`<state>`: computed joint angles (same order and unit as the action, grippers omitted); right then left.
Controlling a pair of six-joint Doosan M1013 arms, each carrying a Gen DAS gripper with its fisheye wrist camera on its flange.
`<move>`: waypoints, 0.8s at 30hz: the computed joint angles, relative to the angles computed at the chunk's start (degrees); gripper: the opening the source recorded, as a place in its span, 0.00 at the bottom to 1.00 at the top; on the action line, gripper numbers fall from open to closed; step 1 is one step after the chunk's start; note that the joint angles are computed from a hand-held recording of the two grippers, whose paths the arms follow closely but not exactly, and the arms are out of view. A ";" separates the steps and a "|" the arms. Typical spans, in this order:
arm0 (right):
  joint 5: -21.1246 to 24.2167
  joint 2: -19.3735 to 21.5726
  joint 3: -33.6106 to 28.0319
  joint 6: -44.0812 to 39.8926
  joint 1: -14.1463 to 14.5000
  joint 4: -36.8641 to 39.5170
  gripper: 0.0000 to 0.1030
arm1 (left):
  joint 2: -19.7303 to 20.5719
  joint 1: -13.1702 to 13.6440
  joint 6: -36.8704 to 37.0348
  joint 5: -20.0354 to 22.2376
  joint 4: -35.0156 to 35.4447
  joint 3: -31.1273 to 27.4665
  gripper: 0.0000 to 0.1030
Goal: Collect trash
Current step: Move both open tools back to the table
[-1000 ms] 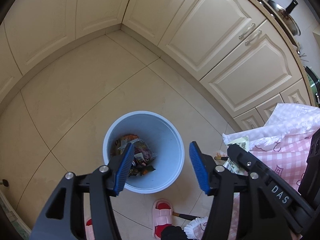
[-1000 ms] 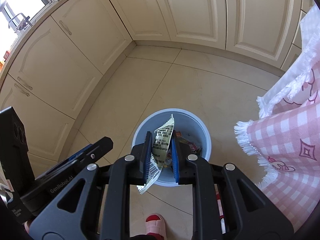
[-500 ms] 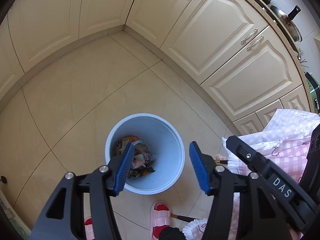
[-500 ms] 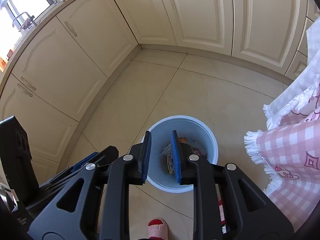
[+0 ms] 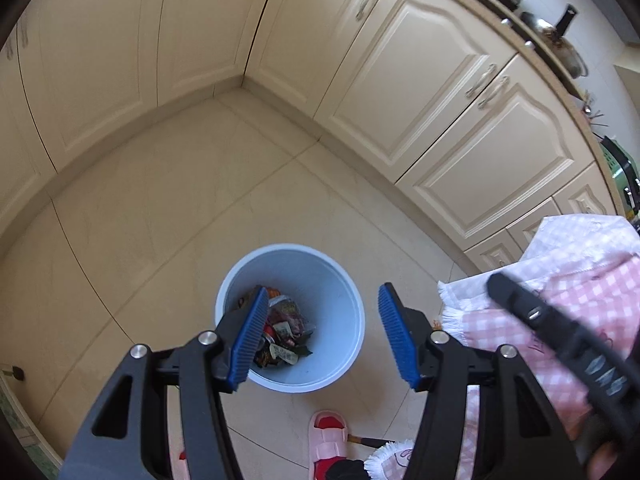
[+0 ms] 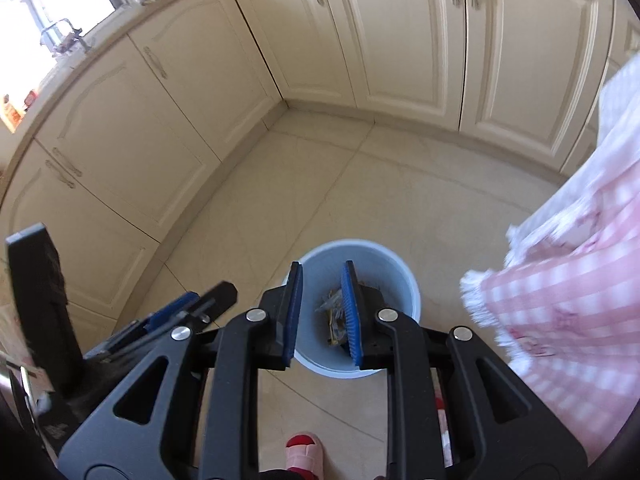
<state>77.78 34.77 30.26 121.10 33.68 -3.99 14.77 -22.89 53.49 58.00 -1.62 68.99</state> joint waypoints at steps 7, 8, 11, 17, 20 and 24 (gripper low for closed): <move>-1.15 -4.17 -1.63 -3.38 1.62 -5.96 0.21 | -3.35 -3.83 -1.21 -1.55 4.69 -2.63 0.56; -1.66 -5.10 -1.21 -3.48 1.67 -6.57 0.22 | -3.71 -4.50 -1.38 -1.67 5.22 -3.31 0.60; -3.67 -8.95 1.03 -2.91 1.71 -8.60 0.28 | -4.12 -7.07 -1.44 -0.94 8.71 -6.60 0.61; -7.59 -17.86 9.38 -1.13 1.06 -13.06 0.46 | -1.97 -13.39 2.26 1.98 11.56 -15.62 0.65; -8.16 -21.75 13.11 -0.49 -0.27 -14.91 0.48 | 0.26 -15.95 5.86 4.15 10.32 -20.66 0.67; -8.50 -26.90 18.49 1.25 -3.11 -18.58 0.52 | 4.77 -19.60 10.17 8.54 9.71 -28.99 0.68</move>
<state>69.28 7.87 48.74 122.35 30.57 -22.57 19.54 -42.48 63.66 66.55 8.08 40.00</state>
